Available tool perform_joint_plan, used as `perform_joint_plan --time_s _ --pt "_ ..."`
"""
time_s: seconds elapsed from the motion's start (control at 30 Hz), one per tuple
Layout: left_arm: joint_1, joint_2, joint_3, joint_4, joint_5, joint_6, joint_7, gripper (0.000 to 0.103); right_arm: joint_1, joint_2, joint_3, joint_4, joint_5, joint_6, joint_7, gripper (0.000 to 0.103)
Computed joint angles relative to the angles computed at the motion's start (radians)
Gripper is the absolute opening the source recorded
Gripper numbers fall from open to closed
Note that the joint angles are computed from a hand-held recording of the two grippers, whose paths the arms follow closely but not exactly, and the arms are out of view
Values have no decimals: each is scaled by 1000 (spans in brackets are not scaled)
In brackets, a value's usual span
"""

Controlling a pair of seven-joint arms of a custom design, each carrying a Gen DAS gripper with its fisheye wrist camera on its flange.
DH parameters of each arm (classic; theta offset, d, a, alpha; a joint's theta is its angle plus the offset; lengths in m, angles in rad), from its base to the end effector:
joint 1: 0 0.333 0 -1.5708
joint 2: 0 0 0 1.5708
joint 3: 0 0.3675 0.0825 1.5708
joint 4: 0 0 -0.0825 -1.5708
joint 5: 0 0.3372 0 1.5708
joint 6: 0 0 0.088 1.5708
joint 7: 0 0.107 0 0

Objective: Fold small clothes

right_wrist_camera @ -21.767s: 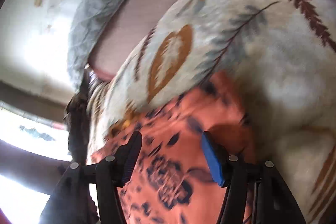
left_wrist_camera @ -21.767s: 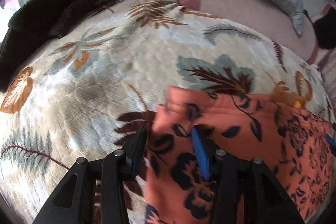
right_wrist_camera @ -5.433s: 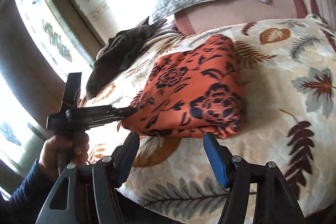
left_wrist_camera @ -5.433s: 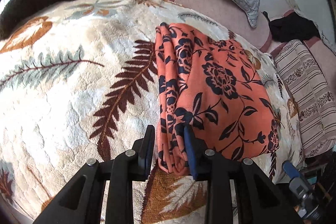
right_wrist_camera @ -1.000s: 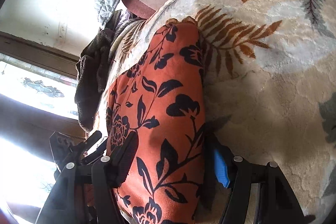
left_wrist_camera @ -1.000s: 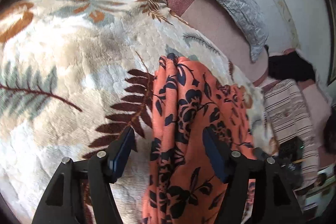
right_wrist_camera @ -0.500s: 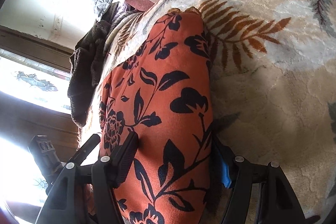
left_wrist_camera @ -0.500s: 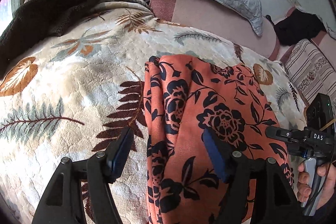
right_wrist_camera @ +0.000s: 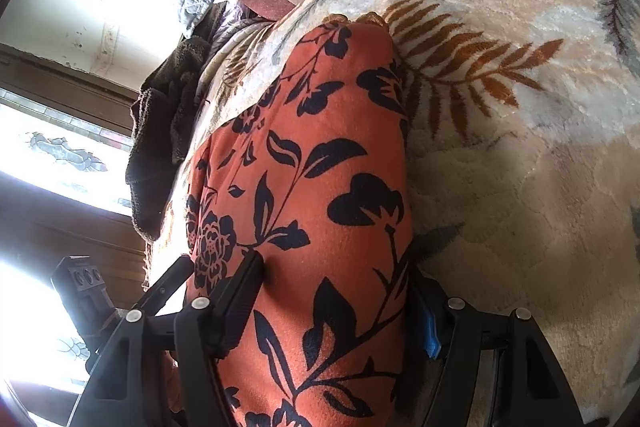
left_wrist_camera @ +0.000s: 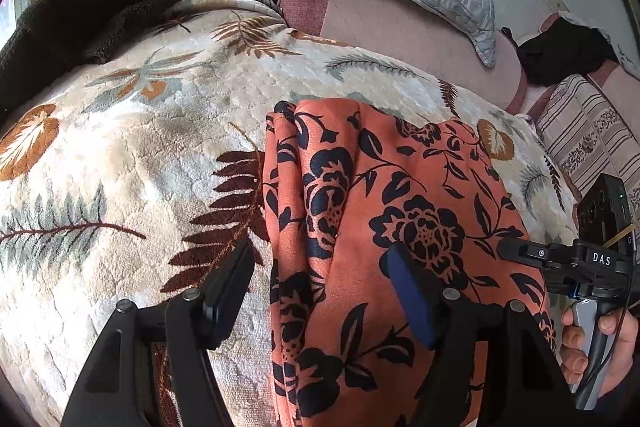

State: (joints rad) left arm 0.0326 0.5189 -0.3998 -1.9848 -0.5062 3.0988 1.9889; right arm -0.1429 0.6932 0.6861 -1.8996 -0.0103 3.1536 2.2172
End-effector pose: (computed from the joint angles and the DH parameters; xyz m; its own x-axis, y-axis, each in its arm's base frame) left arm 0.6266 -0.1585 0.3579 -0.2471 -0.9336 0.2596 -0.8251 0.0623 -0.5615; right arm 0.6230 0.2678 0.3555 -0.1834 -0.7208 -0.6684 -0.8748 0.4298 -0.2235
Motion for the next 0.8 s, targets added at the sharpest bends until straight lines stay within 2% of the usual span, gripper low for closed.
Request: perform_joint_plan --time_s 0.1,0.17,0.27,0.3,0.33,0.37,0.4,0.43,0.5,0.6,0.63,0.73,0.8 --pt "12 17 -8 23 -3 -39 2 70 -4 9 4 4 -6 5 -4 70" --pt "48 33 -40 45 -31 -83 17 69 -7 19 9 11 -10 5 -7 70" --pt "144 71 -128 87 -133 -178 83 69 -4 30 6 28 -19 -3 -14 70" --pt "177 92 -156 109 -169 -230 108 57 6 29 -5 39 -23 -18 -18 67" --pt "200 112 -172 134 -199 -288 124 50 15 29 -15 51 -24 -38 -26 59" --pt "208 120 -176 146 -227 -310 134 47 7 40 -1 64 -21 -53 -45 46" --pt "214 123 -179 153 -249 -329 151 39 -3 51 17 75 -12 -62 -64 43" --pt "210 118 -176 153 -267 -335 166 33 10 42 3 86 -5 -78 -73 39" --pt "187 93 -161 139 -292 -316 198 29 33 17 -21 104 0 -112 -103 36" --pt "170 73 -168 146 -362 -321 250 27 16 -29 -7 95 17 -109 -165 34" --pt "162 68 -172 152 -386 -321 269 27 20 -58 -23 88 20 -111 -177 34" --pt "123 60 -191 191 -458 -297 334 27 -27 -133 -14 41 51 -94 -228 34" --pt "71 66 -171 238 -465 -302 324 27 -95 -167 27 4 89 -74 -272 34"
